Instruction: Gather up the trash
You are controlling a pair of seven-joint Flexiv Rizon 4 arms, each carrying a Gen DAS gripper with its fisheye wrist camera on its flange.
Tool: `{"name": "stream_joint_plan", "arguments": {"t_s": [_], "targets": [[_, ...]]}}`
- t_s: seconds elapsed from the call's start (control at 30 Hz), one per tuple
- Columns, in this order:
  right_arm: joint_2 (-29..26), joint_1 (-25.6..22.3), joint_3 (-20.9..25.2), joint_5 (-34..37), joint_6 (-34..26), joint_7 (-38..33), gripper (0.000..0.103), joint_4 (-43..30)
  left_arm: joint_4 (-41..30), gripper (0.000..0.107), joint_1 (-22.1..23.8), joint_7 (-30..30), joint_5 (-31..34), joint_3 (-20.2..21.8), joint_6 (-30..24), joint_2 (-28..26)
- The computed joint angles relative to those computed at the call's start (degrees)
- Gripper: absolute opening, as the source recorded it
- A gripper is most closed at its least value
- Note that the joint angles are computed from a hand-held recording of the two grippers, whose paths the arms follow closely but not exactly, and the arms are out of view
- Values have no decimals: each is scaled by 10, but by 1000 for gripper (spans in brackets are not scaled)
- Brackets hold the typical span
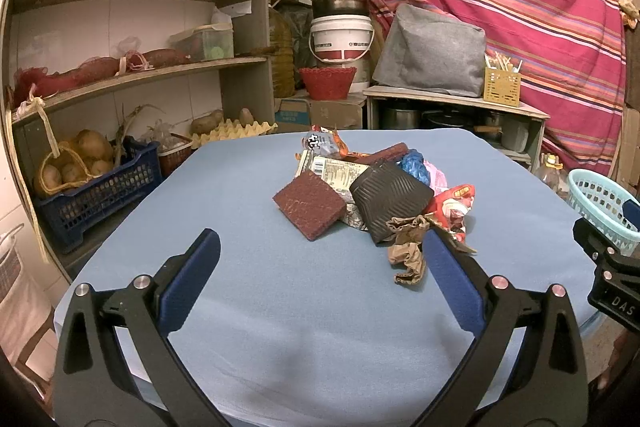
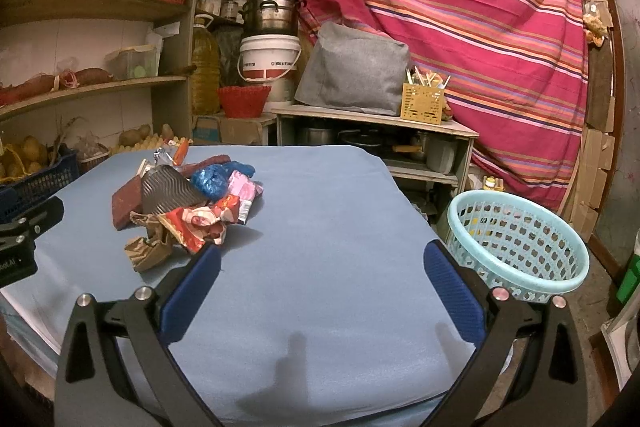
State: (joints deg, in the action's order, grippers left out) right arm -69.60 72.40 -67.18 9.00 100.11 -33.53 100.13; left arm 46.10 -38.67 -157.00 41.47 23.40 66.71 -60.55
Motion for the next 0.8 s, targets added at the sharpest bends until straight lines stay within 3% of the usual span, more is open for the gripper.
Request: {"name": "stream_joint_plan", "arguments": {"t_s": [0.8], "targets": [[-8,4,-8,10,5,-3,99,-1,1,98,-10,-18,20,7,-1,6]]}}
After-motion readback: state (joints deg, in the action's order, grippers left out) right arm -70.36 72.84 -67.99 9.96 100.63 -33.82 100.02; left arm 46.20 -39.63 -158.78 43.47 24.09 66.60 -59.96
